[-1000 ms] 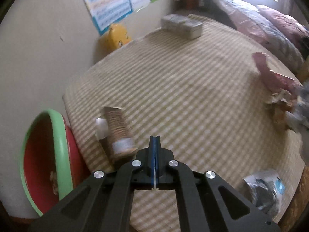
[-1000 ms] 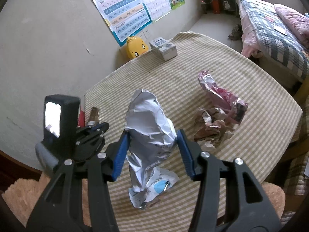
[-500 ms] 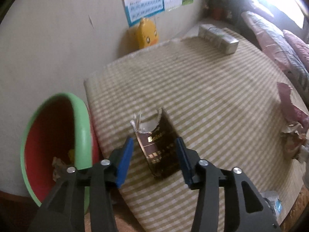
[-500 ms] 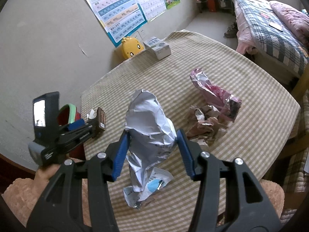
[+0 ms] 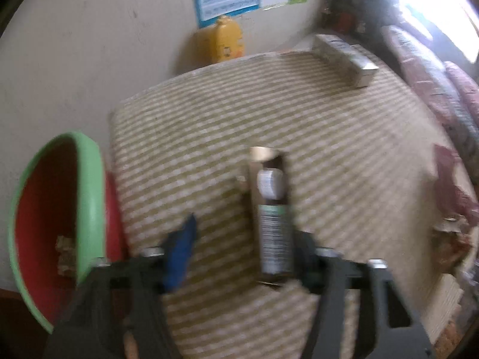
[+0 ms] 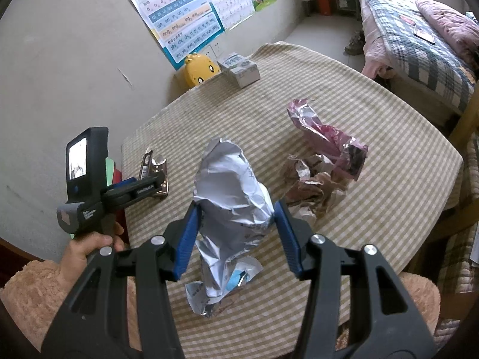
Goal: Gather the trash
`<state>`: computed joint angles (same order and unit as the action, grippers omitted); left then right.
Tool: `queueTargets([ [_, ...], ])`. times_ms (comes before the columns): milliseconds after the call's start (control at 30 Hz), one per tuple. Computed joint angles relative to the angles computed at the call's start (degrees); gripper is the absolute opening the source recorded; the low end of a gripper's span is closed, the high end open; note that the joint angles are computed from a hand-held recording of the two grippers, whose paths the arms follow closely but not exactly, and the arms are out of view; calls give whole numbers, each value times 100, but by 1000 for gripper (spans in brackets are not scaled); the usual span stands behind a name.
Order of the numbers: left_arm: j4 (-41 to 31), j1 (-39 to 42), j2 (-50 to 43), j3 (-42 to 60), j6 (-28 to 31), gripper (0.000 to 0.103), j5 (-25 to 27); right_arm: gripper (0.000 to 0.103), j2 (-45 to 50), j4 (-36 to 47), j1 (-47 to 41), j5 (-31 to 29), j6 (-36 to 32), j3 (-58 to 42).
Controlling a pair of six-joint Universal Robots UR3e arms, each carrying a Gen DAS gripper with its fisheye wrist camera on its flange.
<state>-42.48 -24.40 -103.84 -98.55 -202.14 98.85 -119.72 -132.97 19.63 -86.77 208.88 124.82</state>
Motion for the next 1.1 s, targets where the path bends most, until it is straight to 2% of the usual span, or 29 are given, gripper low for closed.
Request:
queueTargets([
  [33,-126,-73,11,76,24,17,47,50,-15,-3,5,-8,2,-2],
  [300,176,36,1044,-758,67,16,-253,50,-91,-28,-12,21,52,61],
  [567,135,-275,2036,-910,215,16,289,50,182,-64,322,-191,139,-243],
  [733,-14,-352,2424,-950,253,16,366,50,387,-25,642,-405,249,-529],
  [833,-115,-453,2695,-1063,296,16,607,50,539,-28,827,-499,301,-726],
  [1100,-490,-68,3519,-1406,387,16,802,50,1282,-58,1509,-821,342,-1584],
])
